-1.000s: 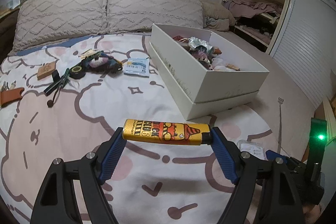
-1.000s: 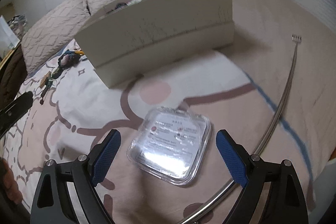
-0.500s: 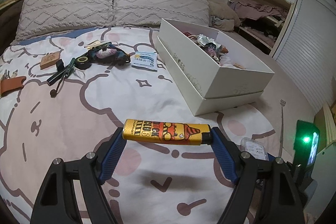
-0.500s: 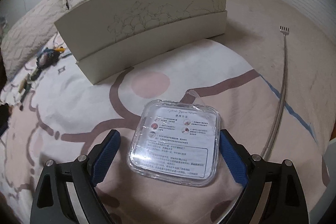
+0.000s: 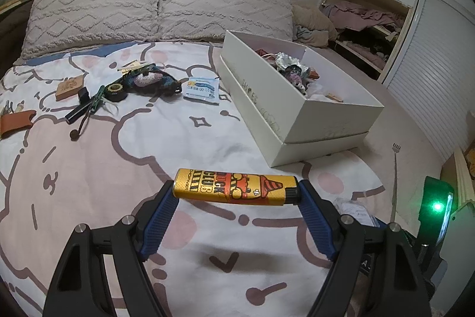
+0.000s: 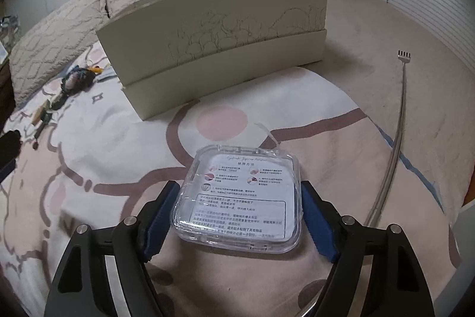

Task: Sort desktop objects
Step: 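Carry the lighter and nail case toward the white shoebox with both tools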

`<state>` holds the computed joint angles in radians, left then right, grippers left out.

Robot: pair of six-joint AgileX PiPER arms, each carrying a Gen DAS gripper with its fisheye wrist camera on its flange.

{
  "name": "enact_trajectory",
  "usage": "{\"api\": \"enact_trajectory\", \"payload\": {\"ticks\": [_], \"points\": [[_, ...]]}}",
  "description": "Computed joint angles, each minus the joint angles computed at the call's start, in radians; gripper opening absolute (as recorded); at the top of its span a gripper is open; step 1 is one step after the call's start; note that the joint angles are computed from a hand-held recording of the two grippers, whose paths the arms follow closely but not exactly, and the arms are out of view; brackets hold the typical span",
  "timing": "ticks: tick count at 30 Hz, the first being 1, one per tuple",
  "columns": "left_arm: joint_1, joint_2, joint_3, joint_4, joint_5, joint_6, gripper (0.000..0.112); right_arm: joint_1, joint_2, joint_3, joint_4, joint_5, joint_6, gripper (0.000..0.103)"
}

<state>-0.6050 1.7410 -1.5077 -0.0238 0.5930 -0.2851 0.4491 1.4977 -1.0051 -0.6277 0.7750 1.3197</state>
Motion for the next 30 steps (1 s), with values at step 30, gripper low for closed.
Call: {"api": "enact_trajectory", "payload": {"ticks": [30], "points": [[-0.089, 0.295, -0.65, 0.031, 0.167, 0.055, 0.081, -0.234, -0.166, -0.131, 0.136, -0.079, -0.396, 0.08]]}}
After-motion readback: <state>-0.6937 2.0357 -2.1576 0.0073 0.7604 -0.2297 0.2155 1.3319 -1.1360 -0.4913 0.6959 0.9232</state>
